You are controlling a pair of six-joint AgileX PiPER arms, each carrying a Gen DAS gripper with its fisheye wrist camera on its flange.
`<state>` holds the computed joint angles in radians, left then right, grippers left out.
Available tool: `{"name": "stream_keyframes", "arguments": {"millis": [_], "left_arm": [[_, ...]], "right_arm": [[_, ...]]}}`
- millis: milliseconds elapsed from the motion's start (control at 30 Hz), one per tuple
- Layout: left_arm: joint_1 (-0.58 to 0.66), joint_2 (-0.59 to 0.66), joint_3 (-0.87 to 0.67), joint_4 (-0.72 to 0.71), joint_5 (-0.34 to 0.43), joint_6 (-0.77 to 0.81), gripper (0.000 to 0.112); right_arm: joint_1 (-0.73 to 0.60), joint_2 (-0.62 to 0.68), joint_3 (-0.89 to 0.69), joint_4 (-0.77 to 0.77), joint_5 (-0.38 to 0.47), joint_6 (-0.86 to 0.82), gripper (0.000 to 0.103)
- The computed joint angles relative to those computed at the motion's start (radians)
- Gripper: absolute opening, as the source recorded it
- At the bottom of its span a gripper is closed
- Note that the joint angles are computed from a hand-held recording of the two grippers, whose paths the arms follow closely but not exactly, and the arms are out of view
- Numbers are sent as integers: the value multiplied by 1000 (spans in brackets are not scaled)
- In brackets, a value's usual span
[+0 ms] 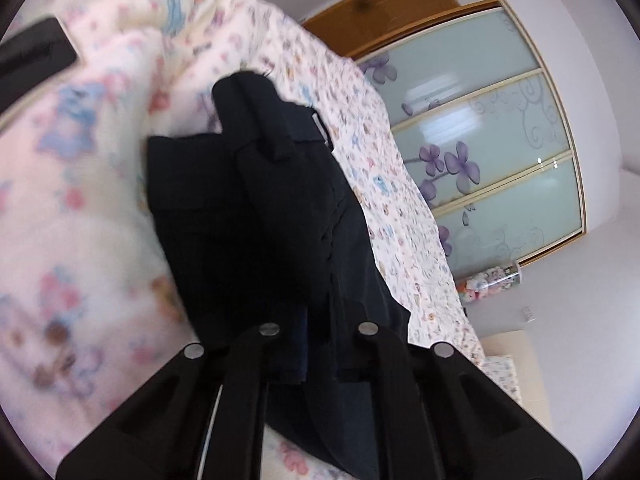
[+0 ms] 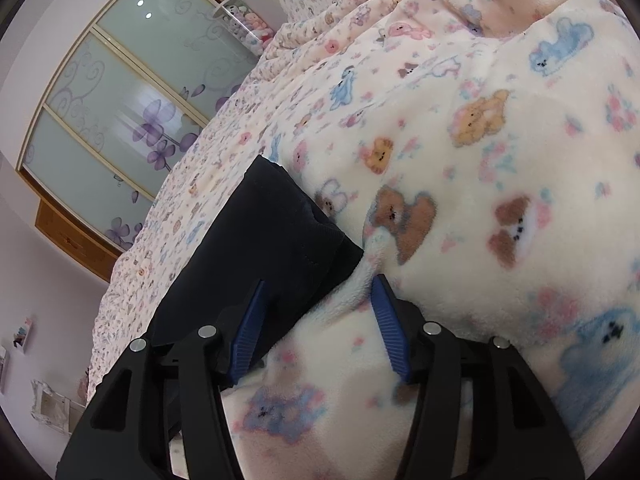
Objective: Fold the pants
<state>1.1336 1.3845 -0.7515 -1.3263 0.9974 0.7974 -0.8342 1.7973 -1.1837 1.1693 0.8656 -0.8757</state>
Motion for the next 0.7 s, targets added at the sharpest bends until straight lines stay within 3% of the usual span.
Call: {"name": "stream_keyframes", "arguments": {"millis": [133,200,267,367,400,467,533,600,667,700], "left_arm": [[95,-132,113,-22,47,92,7],[72,-154,145,-4,-51,121,7],[9,-56,134,11,-160,126,13],[30,-59,168,-40,-154,195,18],[44,-111,179,-15,-169,169,24],[94,-230,217,-13,-208,146,52],[152,-404,279,-43,-247,154,64],[171,-502,299,-72,-192,198,70],[95,-536,276,-45,-166,166,89],[23,-538,268,-39,-192,141,92]], "right_arm": [[-3,-6,15,18,0,-21,56],[-1,-14,26,24,-5,-27,56],[-3,-23,34,29,-6,-30,56],[-25,-65,55,25,11,-17,56],[-36,-86,67,31,16,-22,56],[-79,-143,120,125,53,-111,56],[-92,-154,124,174,158,-170,56],[-57,-134,84,146,249,-154,60],[11,-114,47,114,290,-110,61],[37,-106,43,118,293,-93,61]]}}
